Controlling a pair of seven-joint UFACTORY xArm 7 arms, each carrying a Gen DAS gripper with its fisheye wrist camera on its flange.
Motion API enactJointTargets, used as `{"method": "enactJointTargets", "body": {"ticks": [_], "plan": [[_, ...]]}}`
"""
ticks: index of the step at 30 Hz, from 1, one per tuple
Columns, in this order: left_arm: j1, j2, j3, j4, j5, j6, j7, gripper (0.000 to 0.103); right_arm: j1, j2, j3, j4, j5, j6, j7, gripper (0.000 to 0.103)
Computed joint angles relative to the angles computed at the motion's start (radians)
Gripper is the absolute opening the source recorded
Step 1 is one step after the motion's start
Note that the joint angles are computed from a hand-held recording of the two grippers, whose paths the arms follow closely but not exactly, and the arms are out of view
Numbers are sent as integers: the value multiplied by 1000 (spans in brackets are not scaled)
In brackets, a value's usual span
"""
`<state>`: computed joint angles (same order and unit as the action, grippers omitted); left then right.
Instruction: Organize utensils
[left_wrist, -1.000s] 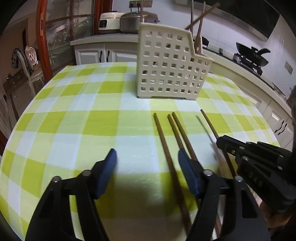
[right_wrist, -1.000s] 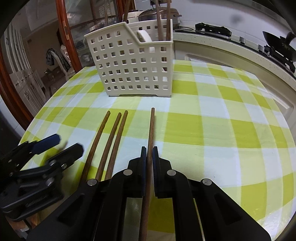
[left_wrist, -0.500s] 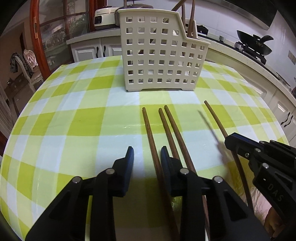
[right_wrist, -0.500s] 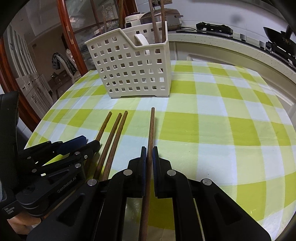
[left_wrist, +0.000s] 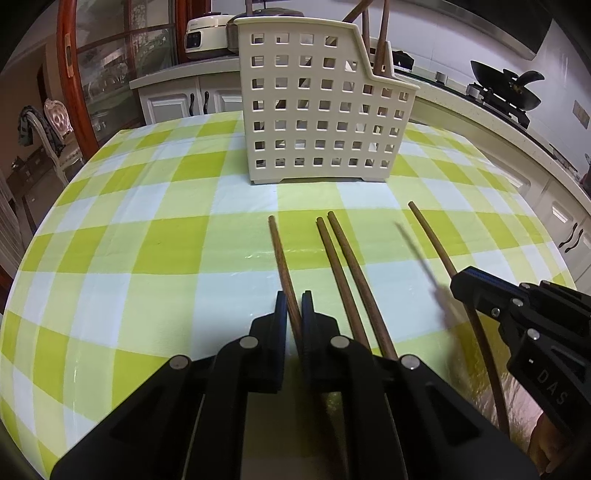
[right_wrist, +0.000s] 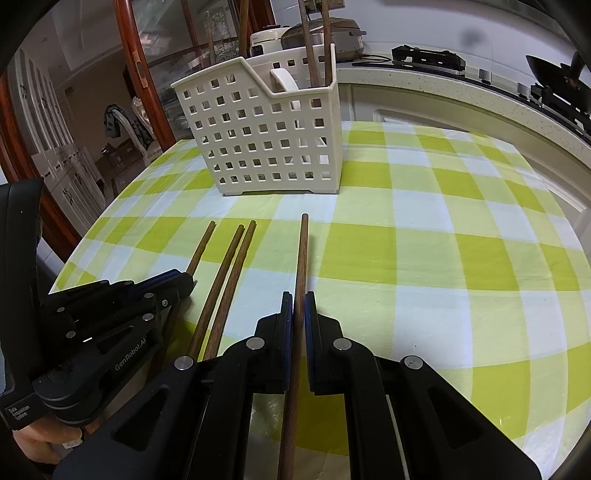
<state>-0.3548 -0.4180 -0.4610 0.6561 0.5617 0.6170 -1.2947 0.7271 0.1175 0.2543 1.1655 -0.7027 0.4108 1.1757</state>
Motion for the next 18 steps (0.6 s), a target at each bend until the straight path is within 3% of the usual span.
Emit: {"method": "enactJointTargets", "body": {"ticks": [18], "plan": [[20,-145,-69,-5,31,36,-27,6,-3,-48,16,6,-144,-6,107,7]]}}
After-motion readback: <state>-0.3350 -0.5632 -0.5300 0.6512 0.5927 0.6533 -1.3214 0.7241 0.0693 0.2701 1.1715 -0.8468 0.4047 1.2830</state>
